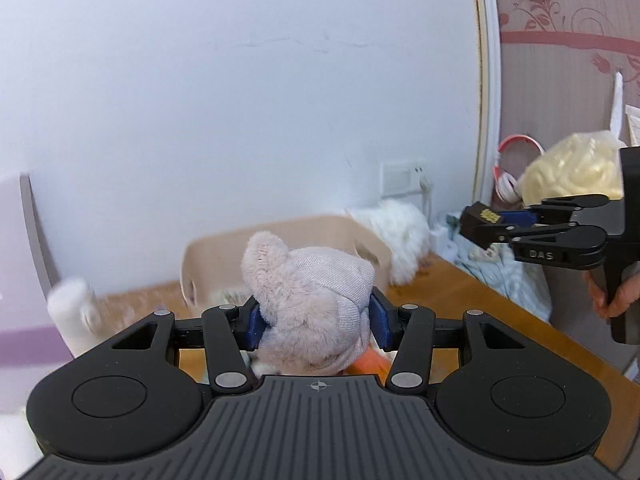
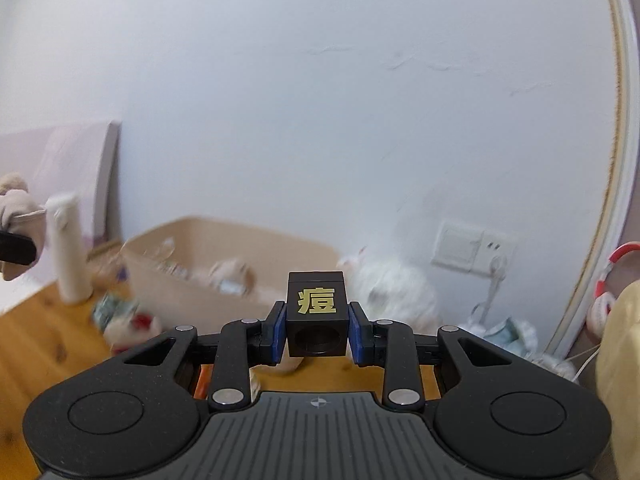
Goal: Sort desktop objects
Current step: 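Carry the sock and black cube to the bin and open both tools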
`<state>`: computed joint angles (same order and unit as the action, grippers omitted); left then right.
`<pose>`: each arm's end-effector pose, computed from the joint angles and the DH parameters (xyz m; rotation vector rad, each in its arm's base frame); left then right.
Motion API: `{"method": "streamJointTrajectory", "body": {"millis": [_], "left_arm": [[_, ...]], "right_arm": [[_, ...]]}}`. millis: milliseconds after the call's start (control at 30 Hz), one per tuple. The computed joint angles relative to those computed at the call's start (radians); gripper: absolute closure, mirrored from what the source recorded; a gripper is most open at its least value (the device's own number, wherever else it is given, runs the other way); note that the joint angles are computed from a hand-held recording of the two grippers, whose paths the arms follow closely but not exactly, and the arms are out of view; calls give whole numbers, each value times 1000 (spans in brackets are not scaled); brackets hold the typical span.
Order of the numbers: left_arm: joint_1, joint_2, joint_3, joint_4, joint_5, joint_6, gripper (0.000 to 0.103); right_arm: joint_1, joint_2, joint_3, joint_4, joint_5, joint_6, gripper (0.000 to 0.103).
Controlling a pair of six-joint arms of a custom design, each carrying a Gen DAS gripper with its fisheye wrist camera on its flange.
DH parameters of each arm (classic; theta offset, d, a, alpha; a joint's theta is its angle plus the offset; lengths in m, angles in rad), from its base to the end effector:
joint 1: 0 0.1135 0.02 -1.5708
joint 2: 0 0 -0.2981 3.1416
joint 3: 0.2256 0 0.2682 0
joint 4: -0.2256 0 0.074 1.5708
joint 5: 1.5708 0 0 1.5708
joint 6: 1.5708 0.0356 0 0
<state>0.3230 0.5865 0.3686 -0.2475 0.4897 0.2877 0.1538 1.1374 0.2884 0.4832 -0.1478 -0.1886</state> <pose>0.1325 0.0267 0.2332 0.2670 1.9614 -0.1034 0.2112 0.0380 0.1884 -0.4260 1.8868 0.1199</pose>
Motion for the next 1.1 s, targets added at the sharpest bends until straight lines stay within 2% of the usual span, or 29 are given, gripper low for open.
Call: {"method": "streamJointTrajectory", "body": {"millis": [300,400,567,733,867,1033,1100], "left_arm": [[-67,383,155,244,-125,-13,51],[-77,536,216,336,-168,-31,51],[-125,775,333,428,-249,-52,51],[-165,1015,472,424,-311,-93,51],[-195,1162,574,373,-367,-86,51],[-217,1262,641,332,-405,-72,51],[-223,1282,648,328,-429,-70,51]], "right_arm": [[18,146,198,-27,49,0,74],[35,226,283,-33,54,12,74],[87,404,446,-57,85,18,74],[139,607,600,-83,128,16,74],[164,757,738,-155,163,12,74],[181,879,860,-237,176,24,74],[194,896,866,-254,193,26,74]]}}
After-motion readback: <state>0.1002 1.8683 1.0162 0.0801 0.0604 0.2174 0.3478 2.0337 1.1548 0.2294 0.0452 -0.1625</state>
